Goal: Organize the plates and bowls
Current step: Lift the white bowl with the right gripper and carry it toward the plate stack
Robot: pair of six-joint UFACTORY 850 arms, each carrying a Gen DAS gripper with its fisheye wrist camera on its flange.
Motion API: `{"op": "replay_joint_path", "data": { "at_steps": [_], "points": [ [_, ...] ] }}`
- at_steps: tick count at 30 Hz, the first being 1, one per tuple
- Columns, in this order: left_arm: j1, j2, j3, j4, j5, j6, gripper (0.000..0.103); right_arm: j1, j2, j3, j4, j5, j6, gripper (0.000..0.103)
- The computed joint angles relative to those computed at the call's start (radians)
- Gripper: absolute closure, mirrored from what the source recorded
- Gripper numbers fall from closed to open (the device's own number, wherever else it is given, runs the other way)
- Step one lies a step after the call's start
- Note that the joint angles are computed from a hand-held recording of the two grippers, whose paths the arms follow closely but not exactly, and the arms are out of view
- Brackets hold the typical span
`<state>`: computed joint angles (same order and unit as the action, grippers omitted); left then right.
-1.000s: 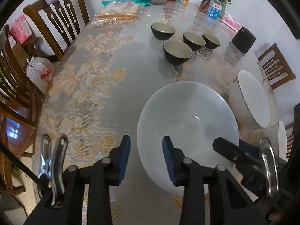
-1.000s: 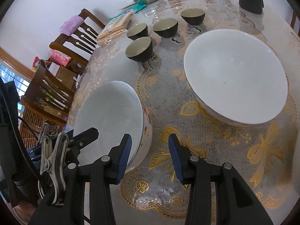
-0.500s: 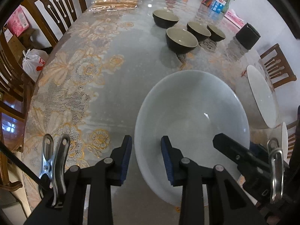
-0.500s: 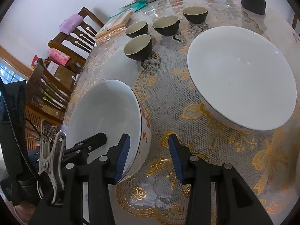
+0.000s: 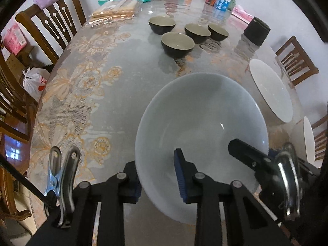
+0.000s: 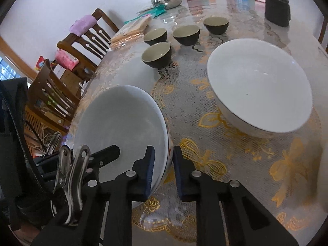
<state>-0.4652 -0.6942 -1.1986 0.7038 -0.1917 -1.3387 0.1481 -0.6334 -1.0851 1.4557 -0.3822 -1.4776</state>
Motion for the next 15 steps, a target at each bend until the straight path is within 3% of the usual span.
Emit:
{"op": "replay_joint_path", "data": {
  "at_steps": [4, 10, 15],
  "points": [
    [-0.005, 0.027, 0.026, -0.066, 0.027, 0.046, 0.074, -0.015, 0.034, 0.037, 0.022, -0.011, 0.002, 0.083],
    [-0.043, 0.084, 0.063, 0.064, 0.016, -0.073, 0.074, -0.033, 0.106, 0.108, 0.062, -0.012, -0.029, 0.083],
    [-0.079, 0.118, 0.086, 0.085, 0.02, -0.1, 0.074, -0.059, 0.181, 0.185, 0.083, -0.008, -0.045, 0.083]
  ]
}}
